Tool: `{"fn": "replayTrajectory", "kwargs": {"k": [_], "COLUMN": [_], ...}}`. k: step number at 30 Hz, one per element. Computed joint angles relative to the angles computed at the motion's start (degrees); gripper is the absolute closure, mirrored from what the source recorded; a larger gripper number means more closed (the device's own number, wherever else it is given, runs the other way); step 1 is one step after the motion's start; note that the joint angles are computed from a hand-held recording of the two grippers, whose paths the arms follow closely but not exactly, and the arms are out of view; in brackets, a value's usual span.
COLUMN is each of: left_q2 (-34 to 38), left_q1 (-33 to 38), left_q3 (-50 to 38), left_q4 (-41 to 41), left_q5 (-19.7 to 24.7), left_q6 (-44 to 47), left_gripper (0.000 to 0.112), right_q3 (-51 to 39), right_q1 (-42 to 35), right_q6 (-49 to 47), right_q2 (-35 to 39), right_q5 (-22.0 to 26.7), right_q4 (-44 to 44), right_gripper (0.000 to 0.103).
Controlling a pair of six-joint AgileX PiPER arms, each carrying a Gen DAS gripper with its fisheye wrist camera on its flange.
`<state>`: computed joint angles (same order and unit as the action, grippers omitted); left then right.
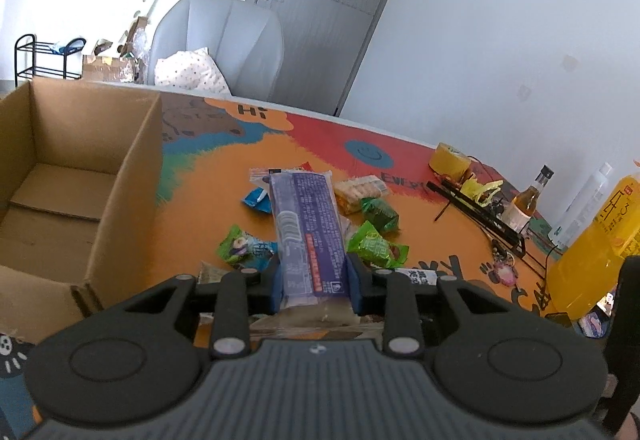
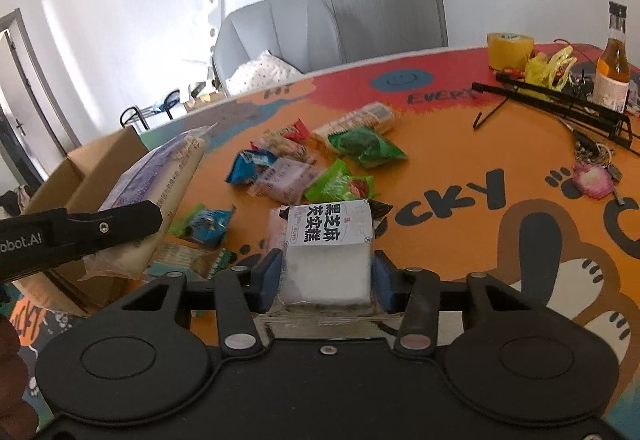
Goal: Organize snacks
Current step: 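Carry the purple bar into the box with left tool while right carries the white box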
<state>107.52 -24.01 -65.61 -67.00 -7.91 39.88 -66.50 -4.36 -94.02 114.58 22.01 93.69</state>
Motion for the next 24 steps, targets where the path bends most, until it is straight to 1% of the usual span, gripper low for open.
{"fn": "replayTrajectory", "kwargs": {"k": [2, 7, 11, 20, 24], "left_q2": [-1.21, -4.68, -7.62, -12.92, -14.50], "left_q1": [-0.18, -0.86, -1.02, 0.00, 0.91], "left_q3": [1.18, 4.40, 6.82, 10.72, 11.34], "left_q4": [2.37, 4.88, 5.04, 6.39, 4.63], "left_q5": [-0.76, -3.30, -4.64, -6.02, -6.15], "left_q6": [-2.26, -4.70, -4.75, -5.33, -3.26], "left_gripper": [0.082, 0.082, 0.082, 0.082, 0.082], "right_q3": [0.93, 3.12, 4.07, 4.30, 3.87], "right_q1": [-0.06, 0.52, 1.01, 3.62, 4.77], "right_q6": [-0.60, -3.19, -3.89, -3.11, -2.55], "right_q2": [-1.21, -4.42, -6.50, -9.21, -9.81], "right_q5": [0.65, 1.32, 2.07, 1.97, 1.77], "right_q4": [0.82, 3.39, 4.43, 4.70, 4.61], "right_gripper": [0.058, 0.058, 0.058, 0.058, 0.058]}}
